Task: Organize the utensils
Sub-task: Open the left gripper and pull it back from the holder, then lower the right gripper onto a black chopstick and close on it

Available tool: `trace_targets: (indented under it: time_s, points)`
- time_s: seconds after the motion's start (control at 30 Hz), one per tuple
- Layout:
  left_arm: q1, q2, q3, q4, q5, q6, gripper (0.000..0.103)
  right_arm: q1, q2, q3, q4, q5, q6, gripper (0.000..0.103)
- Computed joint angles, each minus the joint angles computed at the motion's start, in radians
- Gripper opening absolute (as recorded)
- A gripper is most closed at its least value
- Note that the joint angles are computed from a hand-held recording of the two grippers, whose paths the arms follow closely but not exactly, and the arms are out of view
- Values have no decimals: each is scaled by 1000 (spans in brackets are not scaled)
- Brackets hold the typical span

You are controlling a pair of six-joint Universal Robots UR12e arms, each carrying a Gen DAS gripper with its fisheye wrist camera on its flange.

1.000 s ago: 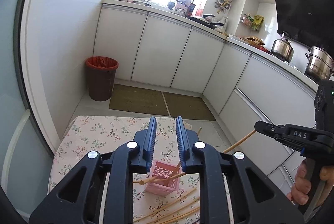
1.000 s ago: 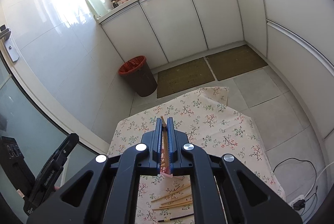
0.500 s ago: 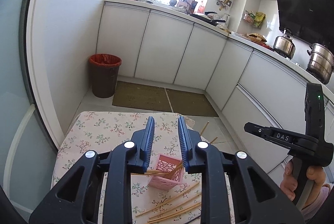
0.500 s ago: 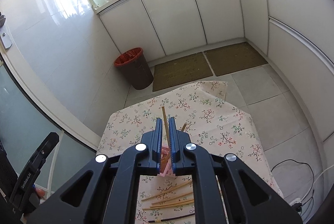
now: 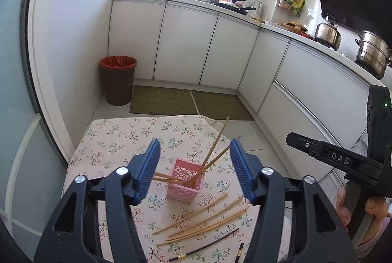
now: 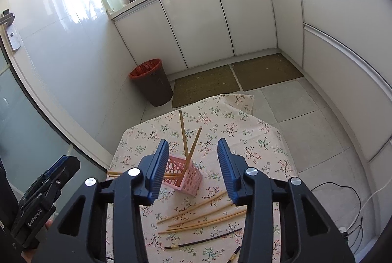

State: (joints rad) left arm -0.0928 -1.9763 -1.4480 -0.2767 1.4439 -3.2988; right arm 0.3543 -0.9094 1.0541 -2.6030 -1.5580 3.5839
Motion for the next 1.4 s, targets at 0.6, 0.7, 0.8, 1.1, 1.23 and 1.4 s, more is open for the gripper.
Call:
trace_targets:
  time_s: [0.6,0.7,0.8,1.1,1.23,1.4]
  points:
    - [-13,78,-106,-48,46,85,96,-46,-107,288,129,154,245,84]
    - [-12,81,-115,-66,43,89,96,-47,-106,302,200,164,258,84]
    - [-9,85,-124,-84,35,86,96,-42,-91,289,303,169,250,84]
    - [1,93,-146,-114,24,87,96,-26,-27,221,480,214,246,84]
    - [8,94,-150,-130,15,71,96,-7,-1,187,508,155,254,85]
    - [13,92,-151,-135,12,72,96,8,39,130,564,130,282,85]
